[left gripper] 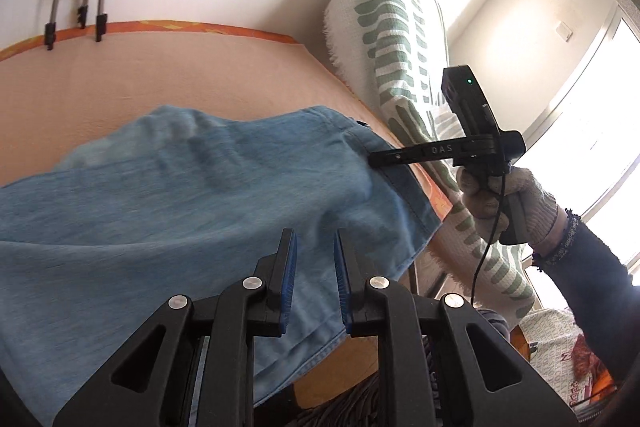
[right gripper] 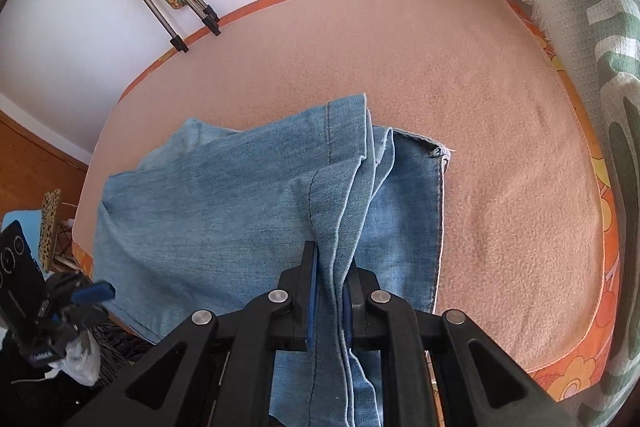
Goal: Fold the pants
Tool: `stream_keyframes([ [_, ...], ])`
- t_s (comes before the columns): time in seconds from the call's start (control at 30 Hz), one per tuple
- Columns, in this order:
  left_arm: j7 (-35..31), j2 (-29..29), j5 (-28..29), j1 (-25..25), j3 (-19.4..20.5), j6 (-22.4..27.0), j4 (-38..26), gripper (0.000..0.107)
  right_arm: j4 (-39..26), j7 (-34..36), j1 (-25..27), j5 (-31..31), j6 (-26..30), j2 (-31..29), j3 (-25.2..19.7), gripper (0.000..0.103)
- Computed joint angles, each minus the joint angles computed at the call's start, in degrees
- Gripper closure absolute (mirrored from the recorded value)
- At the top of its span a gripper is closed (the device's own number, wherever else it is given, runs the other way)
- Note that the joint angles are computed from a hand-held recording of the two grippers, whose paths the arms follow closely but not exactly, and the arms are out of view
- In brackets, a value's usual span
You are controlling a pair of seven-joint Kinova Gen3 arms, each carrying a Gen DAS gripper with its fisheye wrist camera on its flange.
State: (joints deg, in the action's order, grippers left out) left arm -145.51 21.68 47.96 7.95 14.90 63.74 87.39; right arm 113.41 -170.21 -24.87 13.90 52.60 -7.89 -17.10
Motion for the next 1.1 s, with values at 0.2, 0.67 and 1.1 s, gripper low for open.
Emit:
stream_keyframes([
  [0.2,1.08,-2.81,-0.05,-7.6,-4.41,-1.76,1.07,0.09,2.62,4.15,6.05,-3.42,-4.28,-3.38,-2.37,0.049],
  [0.67,-1.17,-3.62,-2.83,-13.4,-7.44,-4.0,2.69,0.09,-0.66,-10.61,-0.87,9.04,-1.15,0.04,4.23,0.096],
  [1.1,-2.67,-2.91,-8.83,-15.07,-8.04,-2.45,7.67,0.067,-18.69,-3.86,-3.97,18.56,28.37,14.98,-2.88,0.072],
])
